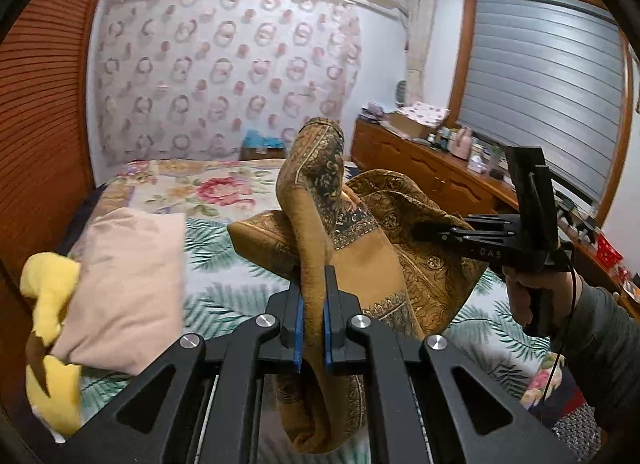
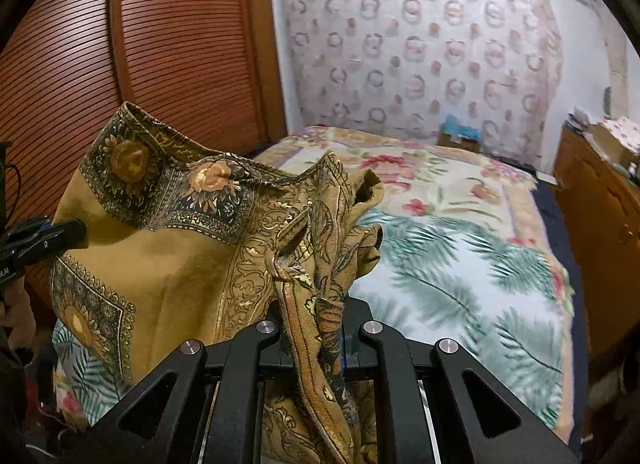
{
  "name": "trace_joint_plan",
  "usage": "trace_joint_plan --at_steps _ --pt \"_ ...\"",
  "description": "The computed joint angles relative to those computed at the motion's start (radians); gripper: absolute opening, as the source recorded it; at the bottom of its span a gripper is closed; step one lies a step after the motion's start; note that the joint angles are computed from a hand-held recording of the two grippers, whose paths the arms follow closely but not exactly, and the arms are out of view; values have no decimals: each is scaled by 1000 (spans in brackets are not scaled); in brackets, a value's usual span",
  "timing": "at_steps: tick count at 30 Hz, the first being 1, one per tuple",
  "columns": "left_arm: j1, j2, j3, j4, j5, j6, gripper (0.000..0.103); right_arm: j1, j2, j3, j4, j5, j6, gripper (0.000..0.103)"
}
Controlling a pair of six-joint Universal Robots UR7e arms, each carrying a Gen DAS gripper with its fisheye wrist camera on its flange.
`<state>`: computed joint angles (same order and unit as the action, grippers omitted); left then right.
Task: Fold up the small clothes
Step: 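Lift the shirt bundle with both grippers and carry it toward the pink pillow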
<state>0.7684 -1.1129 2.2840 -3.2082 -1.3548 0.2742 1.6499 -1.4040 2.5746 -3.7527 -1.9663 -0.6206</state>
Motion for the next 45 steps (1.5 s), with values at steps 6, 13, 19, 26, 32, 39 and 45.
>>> trace_joint_plan --at_steps 6,13,19,26,32,39,45 --pt "85 10 -41 -55 8 17 8 4 91 -148 99 38 -65 12" --pt "155 56 -95 -133 34 32 8 16 201 -335 190 65 -165 11" --pt "222 96 -131 -177 30 10 8 40 342 -520 257 87 -260 11" --pt "278 116 -141 -179 24 -40 8 49 479 -698 343 114 -357 11" --pt "288 118 -125 -168 15 -63 8 57 556 -806 414 116 -403 11" --pt "247 152 -104 -209 180 34 8 51 704 -969 443 29 -418 12" --pt "223 115 -72 -237 233 30 19 38 739 -1018 389 20 -303 42"
